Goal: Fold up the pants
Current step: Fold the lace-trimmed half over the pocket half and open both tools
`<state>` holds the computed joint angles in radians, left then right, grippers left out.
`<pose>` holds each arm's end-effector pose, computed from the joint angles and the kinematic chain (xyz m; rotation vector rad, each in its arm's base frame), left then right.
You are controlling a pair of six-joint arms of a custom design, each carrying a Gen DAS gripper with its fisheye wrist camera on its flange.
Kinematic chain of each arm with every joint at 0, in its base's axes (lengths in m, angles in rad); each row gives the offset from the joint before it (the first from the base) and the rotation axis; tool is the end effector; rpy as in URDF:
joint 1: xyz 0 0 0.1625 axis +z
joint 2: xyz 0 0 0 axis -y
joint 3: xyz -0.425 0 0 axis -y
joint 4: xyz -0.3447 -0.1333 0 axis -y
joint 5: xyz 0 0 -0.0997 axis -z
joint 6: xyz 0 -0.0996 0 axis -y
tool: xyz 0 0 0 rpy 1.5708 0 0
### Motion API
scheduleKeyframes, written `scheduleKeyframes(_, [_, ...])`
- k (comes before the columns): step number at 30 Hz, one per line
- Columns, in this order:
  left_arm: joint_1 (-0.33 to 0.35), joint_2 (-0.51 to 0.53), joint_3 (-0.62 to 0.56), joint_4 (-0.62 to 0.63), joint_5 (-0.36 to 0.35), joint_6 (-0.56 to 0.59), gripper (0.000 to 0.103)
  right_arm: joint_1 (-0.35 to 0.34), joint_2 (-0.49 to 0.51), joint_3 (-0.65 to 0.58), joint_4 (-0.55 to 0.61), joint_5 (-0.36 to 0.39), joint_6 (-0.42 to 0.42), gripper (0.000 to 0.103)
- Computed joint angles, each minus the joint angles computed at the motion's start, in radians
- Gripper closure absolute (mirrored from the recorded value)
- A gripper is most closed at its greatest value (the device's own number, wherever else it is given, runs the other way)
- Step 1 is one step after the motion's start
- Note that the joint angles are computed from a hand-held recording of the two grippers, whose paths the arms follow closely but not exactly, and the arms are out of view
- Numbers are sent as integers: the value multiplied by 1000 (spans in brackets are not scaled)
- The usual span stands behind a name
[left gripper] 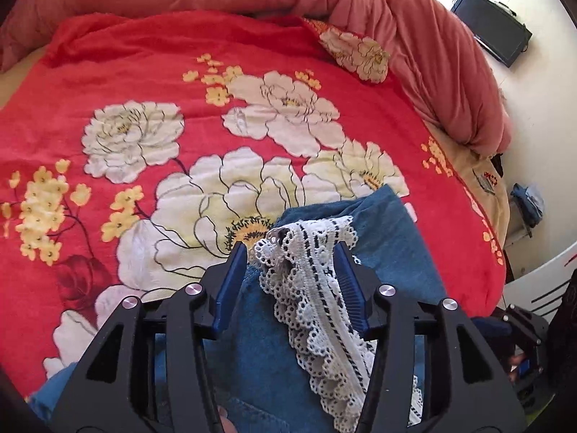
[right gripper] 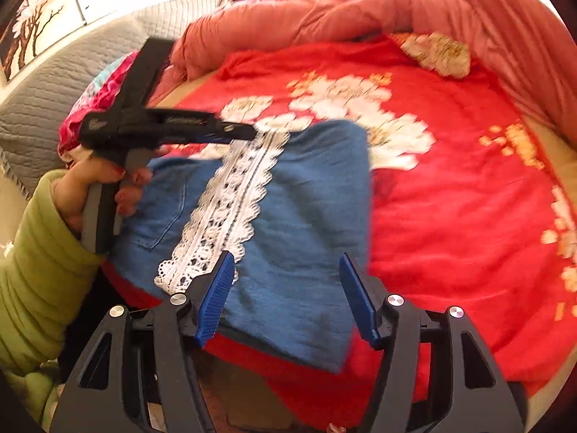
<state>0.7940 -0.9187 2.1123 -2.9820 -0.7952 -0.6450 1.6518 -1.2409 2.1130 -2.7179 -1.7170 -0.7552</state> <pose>-0.2040 -0.4972 0.1319 0.0543 2.5482 -0.8894 0.1574 -0.4709 0.2329 1.1497 -2.6600 0.3082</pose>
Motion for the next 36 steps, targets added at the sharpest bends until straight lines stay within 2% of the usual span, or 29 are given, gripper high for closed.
scheduleKeyframes(4, [-61, -28, 74, -39, 44, -67, 54, -18, -29, 2, -13, -8, 5, 44])
scheduleKeyframes(9, [-148, -49, 190, -86, 49, -201, 52, -34, -33, -1, -1, -7, 2, 44])
scheduleKeyframes(14, [-212, -35, 296, -181, -13, -353, 52, -26, -24, 8, -2, -29, -12, 44])
scheduleKeyframes(18, [-221, 18, 353, -350, -120, -415, 52, -19, -9, 19, -14, -56, -11, 44])
scheduleKeyframes(23, [-238, 94, 335, -367, -159, -465, 52, -15, -9, 36, -11, -59, -13, 44])
scheduleKeyframes(25, [-242, 113, 319, -345, -134, -487, 55, -14, -10, 40, -9, -62, -15, 44])
scheduleKeyframes(26, [-241, 124, 310, -340, -123, -489, 64, -13, -10, 44, -17, -66, -18, 44])
scheduleKeyframes(28, [-238, 146, 299, -338, -101, -502, 76, -10, -5, 54, -35, -84, -21, 44])
scheduleKeyframes(31, [-244, 140, 287, -296, -96, -503, 86, -2, 3, 68, -62, -116, -32, 44])
scheduleKeyframes(33, [-258, 119, 283, -244, -91, -500, 88, 2, -1, 74, -74, -122, -41, 44])
scheduleKeyframes(36, [-291, 86, 262, -64, -55, -526, 88, 6, -36, 88, -102, -69, -76, 44])
